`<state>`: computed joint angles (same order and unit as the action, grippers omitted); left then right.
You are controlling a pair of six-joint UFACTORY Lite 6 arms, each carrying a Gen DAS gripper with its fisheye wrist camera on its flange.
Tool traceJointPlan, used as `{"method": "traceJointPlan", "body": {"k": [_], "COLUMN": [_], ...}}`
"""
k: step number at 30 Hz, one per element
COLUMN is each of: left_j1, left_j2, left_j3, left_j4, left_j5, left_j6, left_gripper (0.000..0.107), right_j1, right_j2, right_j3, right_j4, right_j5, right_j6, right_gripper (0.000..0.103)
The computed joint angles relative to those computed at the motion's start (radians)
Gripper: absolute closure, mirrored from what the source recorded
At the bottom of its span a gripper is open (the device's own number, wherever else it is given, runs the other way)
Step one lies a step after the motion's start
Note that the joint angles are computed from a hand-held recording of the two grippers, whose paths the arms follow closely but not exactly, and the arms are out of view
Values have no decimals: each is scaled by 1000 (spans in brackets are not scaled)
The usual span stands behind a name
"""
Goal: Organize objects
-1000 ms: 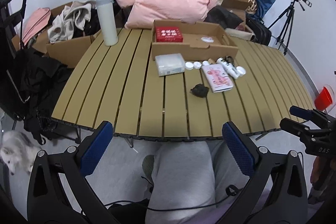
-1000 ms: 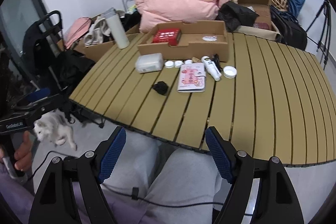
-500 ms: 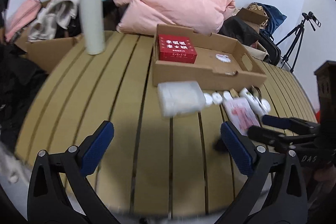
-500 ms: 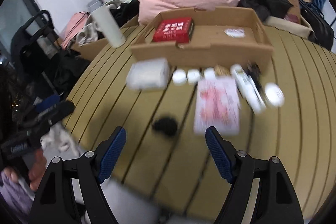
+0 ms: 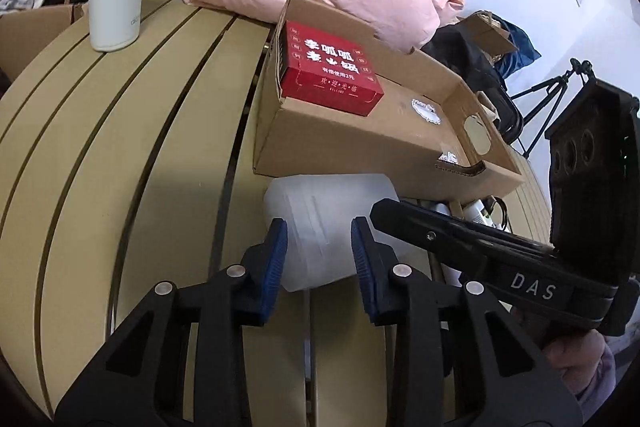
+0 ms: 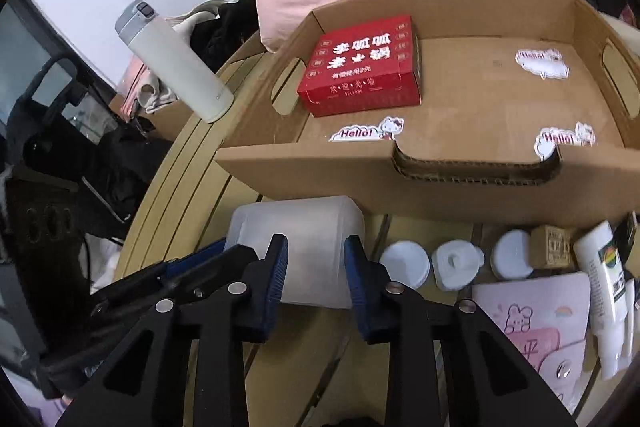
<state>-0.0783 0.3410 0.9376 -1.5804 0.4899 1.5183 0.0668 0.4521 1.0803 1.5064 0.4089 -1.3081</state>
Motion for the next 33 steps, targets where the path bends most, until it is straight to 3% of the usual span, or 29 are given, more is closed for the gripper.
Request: {"method": "traceJointPlan", "body": {"k": [3, 6, 9, 14, 18, 21, 25, 33], "left_j1": [10, 24, 1, -55, -118, -127, -127, -119], "left_j2": [-97, -254, -369, -324, -210, -104, 49, 340], "left_j3": [-46, -100, -91, 98, 285, 406, 543, 737], "left_j4": [28, 101, 180, 274, 414, 497, 610, 828], "left_j5": [12, 58, 74, 89, 25, 27, 22, 23], "left_j6": [-40, -130, -238, -389, -553, -624, -721, -932], "left_gripper": [81, 81, 81, 81, 81, 81, 81, 83], "right_j1": [4, 17, 10, -77, -111, -114, -132, -79], "right_j2": [-36, -211, -384, -487, -395, -321, -151, 216], "right_j3": [-15, -113, -175, -105, 62, 130, 266, 544], "right_j4": [-36, -22, -135, -354, -477, -462, -434, -543], "right_j5": [-2, -16, -12, 82, 135, 132, 174, 187], "right_j6": [54, 48, 179, 411, 533, 518, 514, 649], "right_gripper": [71, 71, 71, 71, 71, 71, 71, 71]}}
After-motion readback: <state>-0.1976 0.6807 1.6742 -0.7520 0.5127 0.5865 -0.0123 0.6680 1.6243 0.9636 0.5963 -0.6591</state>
